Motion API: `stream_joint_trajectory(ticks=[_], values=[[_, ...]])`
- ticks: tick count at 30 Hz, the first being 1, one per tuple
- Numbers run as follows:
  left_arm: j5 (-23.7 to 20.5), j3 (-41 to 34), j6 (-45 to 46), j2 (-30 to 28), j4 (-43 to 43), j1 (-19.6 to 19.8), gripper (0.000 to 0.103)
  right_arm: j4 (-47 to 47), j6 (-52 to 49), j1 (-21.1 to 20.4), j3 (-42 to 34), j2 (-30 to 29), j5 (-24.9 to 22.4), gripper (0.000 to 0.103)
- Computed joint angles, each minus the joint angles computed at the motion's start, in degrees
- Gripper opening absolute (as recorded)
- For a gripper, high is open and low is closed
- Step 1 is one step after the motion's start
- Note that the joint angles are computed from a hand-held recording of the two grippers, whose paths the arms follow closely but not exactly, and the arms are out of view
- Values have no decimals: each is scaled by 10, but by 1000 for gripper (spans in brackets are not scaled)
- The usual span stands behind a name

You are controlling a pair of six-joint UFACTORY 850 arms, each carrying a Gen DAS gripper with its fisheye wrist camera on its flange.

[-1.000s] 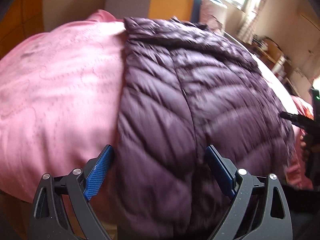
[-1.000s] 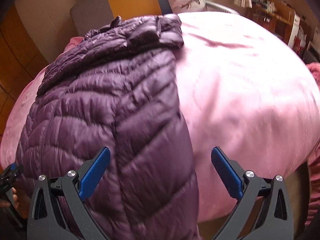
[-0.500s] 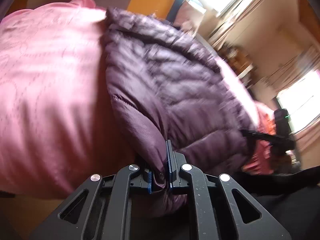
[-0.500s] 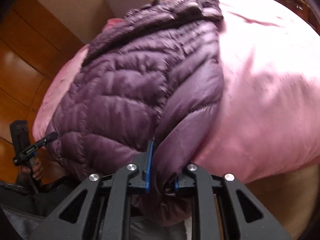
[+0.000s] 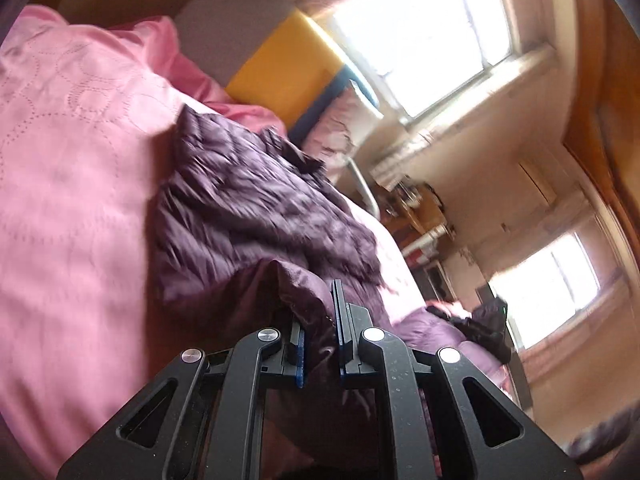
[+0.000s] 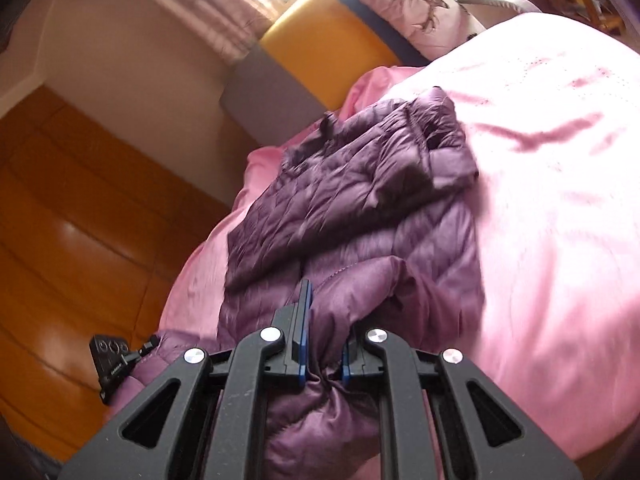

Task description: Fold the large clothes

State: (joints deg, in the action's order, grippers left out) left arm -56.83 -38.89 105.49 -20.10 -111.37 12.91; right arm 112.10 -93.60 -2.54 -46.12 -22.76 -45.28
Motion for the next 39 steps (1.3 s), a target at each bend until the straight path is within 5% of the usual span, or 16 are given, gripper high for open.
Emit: stream_joint_trajectory(ticks=[5,8,10,13,15,19,23,25,27,32,39], values=[[66,-81,-58,-51,-21,-14,10,-26,60,8,-81,-61,41,15],[112,-128,-97,-82,-14,-24,10,-45,97,10,-123,-93,47,27],[128,-150,-133,-97,10,-24,21,-54,132,4,-143,-111,27,56],[107,-157,-176,-105,24,-10,51,-31,138,-10,-152,-127,-20,86],[98,-149,-156,-100,-9,-3,71,-13,128,-18,-148,-127,-42,94],[108,-128,-109,-90,-52,8,79,19,73,-34,-108,-99,-52,97],[128,-125,-93,-110,-14,1,79,28,5,-31,-56,-74,7,98],[129,-130,-99,-127,15,-7,73,18,-9,-19,-46,-79,39,87],[136,-137,-103,-137,37,-19,43,20,-29,1,-42,-83,80,70],[142,-116,-56,-125,4,-26,17,46,-62,14,-25,-73,88,34],[130,-64,-18,-89,15,-18,11,12,-72,12,20,-27,97,23]])
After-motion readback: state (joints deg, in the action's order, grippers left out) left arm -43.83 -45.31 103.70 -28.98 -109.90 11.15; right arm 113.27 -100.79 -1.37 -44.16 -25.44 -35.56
